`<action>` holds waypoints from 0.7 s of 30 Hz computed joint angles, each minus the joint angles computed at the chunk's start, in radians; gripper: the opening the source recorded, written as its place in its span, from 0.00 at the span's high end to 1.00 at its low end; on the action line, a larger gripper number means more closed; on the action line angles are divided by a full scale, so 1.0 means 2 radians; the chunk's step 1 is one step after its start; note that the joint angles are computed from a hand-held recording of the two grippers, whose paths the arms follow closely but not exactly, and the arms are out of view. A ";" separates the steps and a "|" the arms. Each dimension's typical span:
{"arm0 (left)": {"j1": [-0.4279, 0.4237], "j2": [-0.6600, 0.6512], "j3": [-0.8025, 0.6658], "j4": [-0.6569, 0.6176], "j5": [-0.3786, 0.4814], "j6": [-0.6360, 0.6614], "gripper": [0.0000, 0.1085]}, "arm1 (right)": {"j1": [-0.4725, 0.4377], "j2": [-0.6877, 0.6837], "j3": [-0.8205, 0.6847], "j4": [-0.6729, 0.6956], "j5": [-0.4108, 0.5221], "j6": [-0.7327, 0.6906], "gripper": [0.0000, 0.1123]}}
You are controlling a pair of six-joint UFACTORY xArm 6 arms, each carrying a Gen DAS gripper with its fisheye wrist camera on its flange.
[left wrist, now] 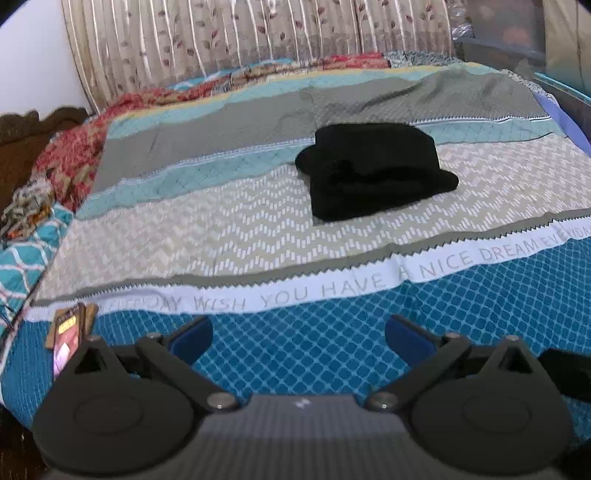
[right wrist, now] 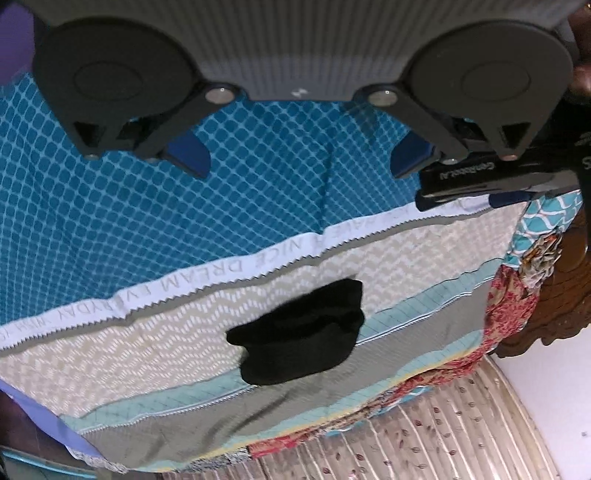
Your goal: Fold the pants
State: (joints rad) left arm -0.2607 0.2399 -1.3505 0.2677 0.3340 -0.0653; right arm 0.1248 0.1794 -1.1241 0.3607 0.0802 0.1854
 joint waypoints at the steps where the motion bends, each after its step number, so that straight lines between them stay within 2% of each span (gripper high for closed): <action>1: 0.000 0.000 -0.001 -0.013 0.006 0.008 0.05 | 0.000 -0.001 0.000 0.001 -0.001 -0.004 0.08; 3: 0.000 -0.004 0.002 -0.015 0.011 0.006 0.05 | 0.001 -0.002 0.000 -0.004 -0.001 -0.004 0.08; 7: 0.000 -0.011 0.013 -0.015 0.007 0.009 0.05 | 0.006 -0.001 -0.006 0.027 0.006 -0.042 0.08; 9: 0.000 -0.014 0.015 -0.023 0.008 0.018 0.05 | 0.005 0.000 -0.007 0.013 0.007 -0.031 0.08; 17: -0.003 -0.018 0.019 -0.062 0.011 0.061 0.05 | 0.003 0.002 -0.012 0.023 0.027 -0.028 0.08; 21: -0.005 -0.016 0.016 -0.050 0.028 0.054 0.05 | 0.003 0.000 -0.010 0.017 0.028 -0.016 0.08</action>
State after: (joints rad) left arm -0.2703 0.2071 -1.3189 0.1673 0.3903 0.0419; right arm 0.1305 0.1800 -1.1435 0.3939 0.1360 0.1528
